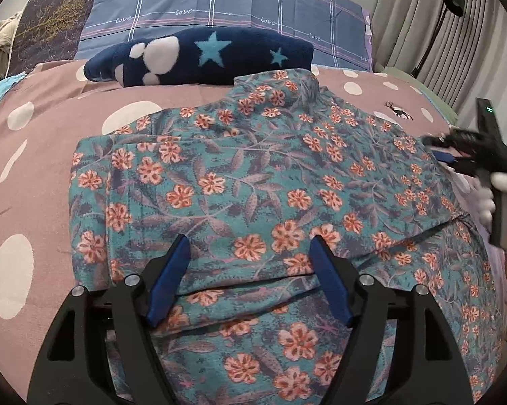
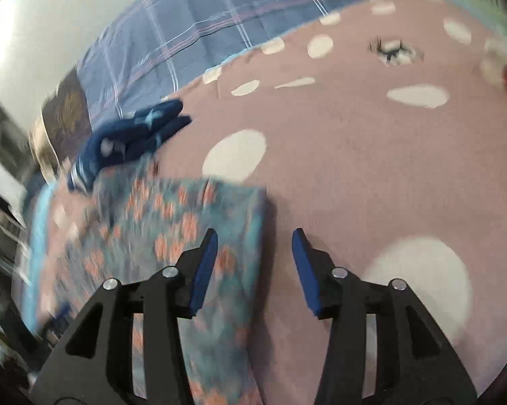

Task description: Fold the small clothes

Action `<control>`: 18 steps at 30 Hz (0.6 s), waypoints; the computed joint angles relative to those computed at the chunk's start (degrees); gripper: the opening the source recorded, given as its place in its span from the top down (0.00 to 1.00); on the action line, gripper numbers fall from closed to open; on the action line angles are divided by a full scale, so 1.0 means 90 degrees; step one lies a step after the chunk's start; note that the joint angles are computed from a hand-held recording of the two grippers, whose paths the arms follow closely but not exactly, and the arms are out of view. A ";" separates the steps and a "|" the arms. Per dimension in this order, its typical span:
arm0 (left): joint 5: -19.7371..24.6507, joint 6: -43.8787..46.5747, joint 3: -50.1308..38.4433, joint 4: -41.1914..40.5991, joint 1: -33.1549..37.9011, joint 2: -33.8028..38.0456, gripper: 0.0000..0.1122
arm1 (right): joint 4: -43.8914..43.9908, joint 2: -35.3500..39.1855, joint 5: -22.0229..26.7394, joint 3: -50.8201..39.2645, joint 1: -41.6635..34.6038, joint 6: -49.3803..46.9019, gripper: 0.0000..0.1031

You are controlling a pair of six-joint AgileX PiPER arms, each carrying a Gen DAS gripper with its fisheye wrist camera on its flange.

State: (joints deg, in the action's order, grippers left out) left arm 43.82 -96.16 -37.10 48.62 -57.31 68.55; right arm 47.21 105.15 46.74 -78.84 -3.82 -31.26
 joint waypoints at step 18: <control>0.0176 0.0081 -0.0130 -0.0039 -0.0074 0.0159 0.32 | -0.4335 -0.0510 -0.1706 0.0193 0.1295 0.3224 0.74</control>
